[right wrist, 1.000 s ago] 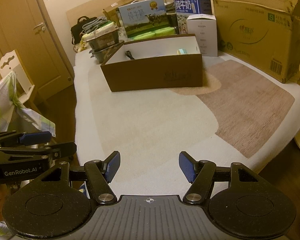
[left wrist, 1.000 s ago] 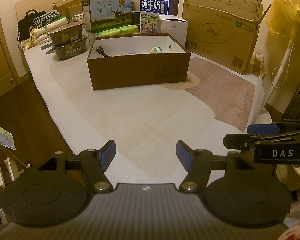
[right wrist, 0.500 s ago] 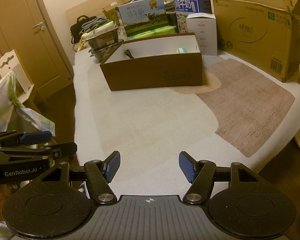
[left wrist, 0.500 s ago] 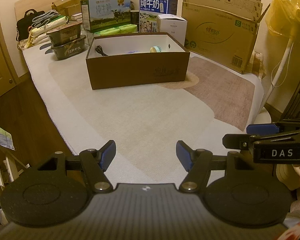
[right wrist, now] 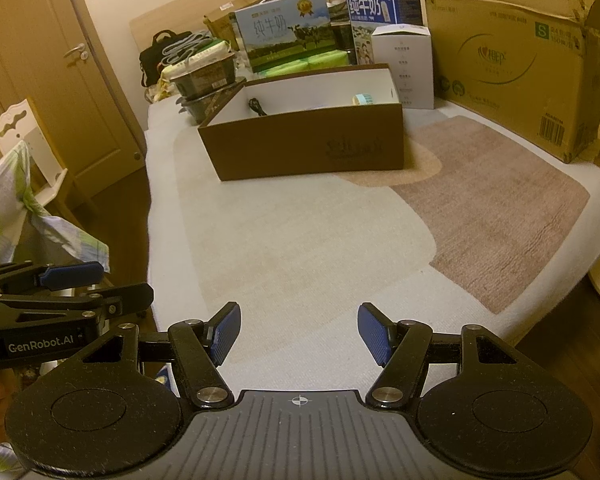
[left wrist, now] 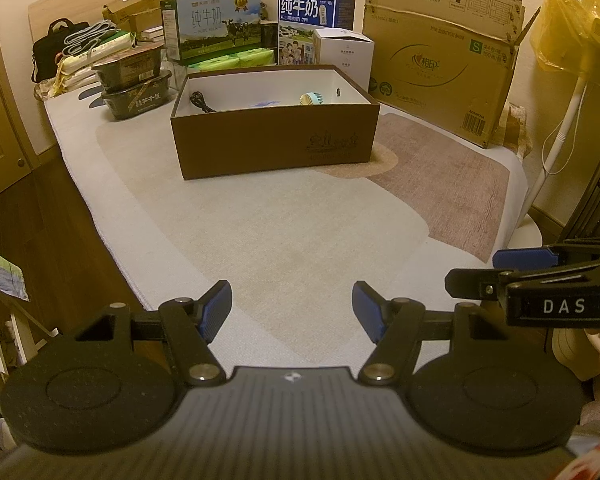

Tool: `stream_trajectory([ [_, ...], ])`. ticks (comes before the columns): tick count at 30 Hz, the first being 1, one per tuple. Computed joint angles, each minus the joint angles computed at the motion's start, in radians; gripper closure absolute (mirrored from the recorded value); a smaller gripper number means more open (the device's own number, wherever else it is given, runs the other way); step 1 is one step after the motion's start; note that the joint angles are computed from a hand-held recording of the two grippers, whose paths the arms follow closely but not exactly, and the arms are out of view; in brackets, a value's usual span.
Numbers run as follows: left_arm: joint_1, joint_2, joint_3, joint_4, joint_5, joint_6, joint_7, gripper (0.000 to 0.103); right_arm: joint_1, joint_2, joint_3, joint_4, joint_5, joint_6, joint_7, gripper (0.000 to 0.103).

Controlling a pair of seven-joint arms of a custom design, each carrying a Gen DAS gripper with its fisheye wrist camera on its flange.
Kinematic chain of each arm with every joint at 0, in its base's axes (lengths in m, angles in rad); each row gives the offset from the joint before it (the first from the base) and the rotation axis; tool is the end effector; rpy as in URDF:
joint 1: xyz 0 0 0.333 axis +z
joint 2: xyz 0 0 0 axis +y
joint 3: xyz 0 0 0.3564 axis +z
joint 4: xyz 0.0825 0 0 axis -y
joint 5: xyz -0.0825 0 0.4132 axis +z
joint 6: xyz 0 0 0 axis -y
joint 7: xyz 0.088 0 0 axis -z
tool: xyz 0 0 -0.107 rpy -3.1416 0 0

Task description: Organize rigid objects

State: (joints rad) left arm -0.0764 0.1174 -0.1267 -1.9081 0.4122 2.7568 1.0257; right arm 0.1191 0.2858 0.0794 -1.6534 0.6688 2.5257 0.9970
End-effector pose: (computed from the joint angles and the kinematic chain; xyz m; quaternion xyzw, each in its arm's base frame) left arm 0.6501 -0.1470 0.5468 -0.6632 0.6473 -0.2690 0.2624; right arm 0.7147 0.1304 0.5378 -0.7499 0.5400 -0.0733 0.3749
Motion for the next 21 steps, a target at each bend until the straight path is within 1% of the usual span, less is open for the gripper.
stream_trajectory([
  [15, -0.001, 0.008, -0.001, 0.009, -0.010, -0.006, 0.008, 0.039, 0.000, 0.007, -0.002, 0.007, -0.009, -0.009, 0.015, 0.038],
  [21, -0.001, 0.010, 0.004, 0.005, 0.007, 0.012, -0.006, 0.039, 0.000, 0.007, -0.001, 0.006, -0.009, -0.009, 0.017, 0.038],
])
